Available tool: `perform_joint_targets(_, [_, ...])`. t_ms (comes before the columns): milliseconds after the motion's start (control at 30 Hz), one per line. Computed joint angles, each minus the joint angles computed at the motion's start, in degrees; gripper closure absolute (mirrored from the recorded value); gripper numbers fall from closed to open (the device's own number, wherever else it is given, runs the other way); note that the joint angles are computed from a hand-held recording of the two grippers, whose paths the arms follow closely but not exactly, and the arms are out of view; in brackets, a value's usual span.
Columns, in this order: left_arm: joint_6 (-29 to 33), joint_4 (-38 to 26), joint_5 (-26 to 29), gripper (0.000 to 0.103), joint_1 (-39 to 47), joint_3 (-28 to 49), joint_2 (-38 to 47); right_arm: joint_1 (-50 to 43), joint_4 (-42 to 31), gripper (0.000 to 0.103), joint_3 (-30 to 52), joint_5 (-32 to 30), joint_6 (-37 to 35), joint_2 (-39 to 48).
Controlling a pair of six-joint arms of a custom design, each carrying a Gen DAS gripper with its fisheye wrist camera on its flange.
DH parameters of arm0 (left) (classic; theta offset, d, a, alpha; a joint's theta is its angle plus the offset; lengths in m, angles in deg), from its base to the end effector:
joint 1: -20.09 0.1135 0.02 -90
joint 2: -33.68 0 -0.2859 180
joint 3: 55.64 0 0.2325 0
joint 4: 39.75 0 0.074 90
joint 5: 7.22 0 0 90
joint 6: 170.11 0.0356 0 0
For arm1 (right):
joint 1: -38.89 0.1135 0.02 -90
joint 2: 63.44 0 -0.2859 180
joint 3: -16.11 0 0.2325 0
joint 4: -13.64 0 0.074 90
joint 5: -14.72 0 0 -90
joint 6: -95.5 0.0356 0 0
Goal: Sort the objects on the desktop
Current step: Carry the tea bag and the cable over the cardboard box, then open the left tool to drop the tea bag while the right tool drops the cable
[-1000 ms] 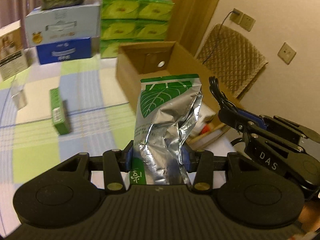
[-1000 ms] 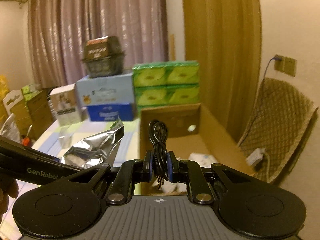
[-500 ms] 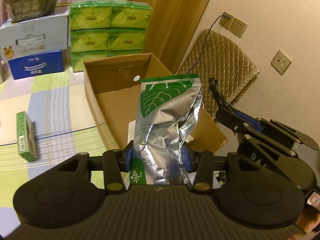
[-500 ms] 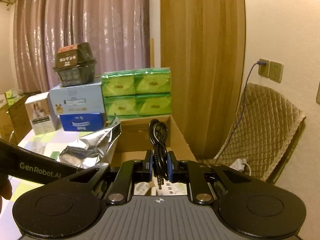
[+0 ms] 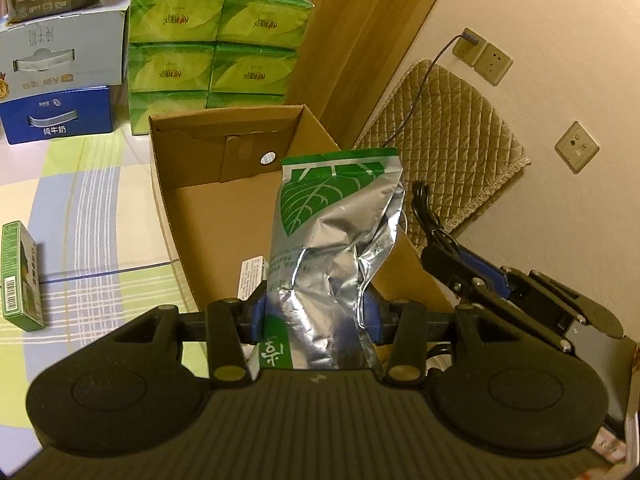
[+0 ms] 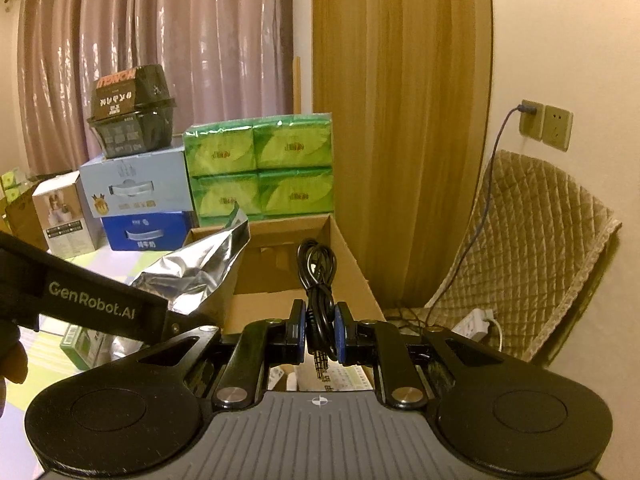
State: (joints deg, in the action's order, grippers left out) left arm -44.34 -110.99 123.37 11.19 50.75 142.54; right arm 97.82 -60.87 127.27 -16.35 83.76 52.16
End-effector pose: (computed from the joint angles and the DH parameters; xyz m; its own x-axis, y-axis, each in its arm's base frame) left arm 0.3650 -0.0806 0.2771 -0.5954 0.5425 -0.5926 0.7959 0.4990 -0.3428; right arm 0.2290 0.3209 0.2627 -0.4529 0.2274 -0.8621 0.4232 0.9059 0.0166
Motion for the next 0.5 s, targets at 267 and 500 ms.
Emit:
perform_joint_targets(267, [-2.2, 1.3, -0.1, 0.062, -0.9, 0.7, 1.8, -1.0, 1.8, 0.092, -0.9, -0.7, -1.5, 0.1])
perform_joint_targets(500, [-4.4, 1.9, 1.5, 0.059, -0.6, 2.2, 3.1, -1.1, 1.3, 0.092, -0.3, -0.5, -1.7, 0.3])
